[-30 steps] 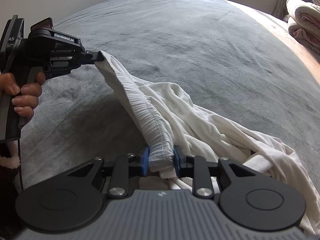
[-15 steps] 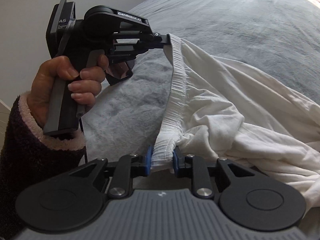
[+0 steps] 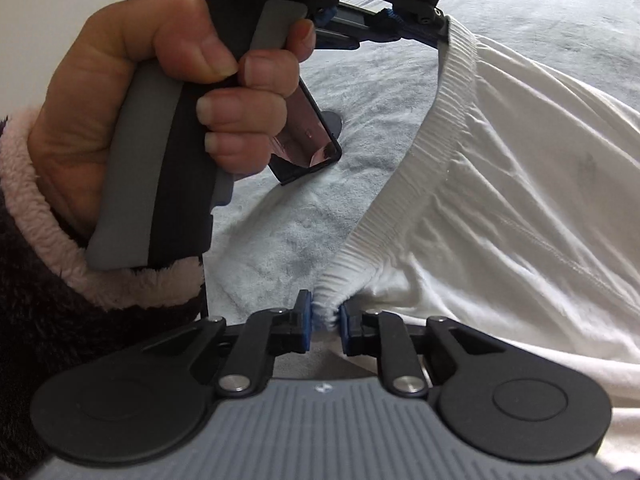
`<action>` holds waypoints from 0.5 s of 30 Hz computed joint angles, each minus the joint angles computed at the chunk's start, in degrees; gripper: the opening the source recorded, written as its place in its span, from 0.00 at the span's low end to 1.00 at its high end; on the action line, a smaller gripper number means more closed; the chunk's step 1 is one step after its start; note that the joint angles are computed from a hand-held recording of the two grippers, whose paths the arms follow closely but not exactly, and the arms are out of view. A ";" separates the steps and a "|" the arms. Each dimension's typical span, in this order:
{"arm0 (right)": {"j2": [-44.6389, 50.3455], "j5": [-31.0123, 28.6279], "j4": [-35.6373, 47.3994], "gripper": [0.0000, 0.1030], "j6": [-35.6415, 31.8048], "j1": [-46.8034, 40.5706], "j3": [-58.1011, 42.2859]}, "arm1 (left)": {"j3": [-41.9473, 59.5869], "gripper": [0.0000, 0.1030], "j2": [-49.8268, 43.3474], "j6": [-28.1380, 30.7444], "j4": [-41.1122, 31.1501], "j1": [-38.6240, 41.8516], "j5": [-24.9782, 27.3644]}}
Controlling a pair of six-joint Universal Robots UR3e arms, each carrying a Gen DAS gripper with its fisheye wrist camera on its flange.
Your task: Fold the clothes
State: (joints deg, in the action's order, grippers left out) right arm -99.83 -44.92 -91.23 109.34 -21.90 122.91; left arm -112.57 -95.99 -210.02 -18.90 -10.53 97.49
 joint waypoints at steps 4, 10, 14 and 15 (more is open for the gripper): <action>4.40 1.24 -6.62 0.18 5.04 2.05 0.66 | 3.96 0.02 -4.96 1.40 -1.94 -2.06 4.03; 6.91 1.51 -6.53 0.23 5.80 1.51 -0.06 | 4.46 0.05 -8.87 -0.70 -0.18 -2.32 4.78; 2.95 -1.37 3.84 0.51 -1.10 -4.06 -2.45 | 2.74 0.33 -6.41 -2.25 -0.98 -2.21 3.34; 1.87 -2.28 6.18 0.52 -3.49 -6.05 -2.93 | 2.36 0.49 -5.75 -2.33 -1.42 -2.17 3.00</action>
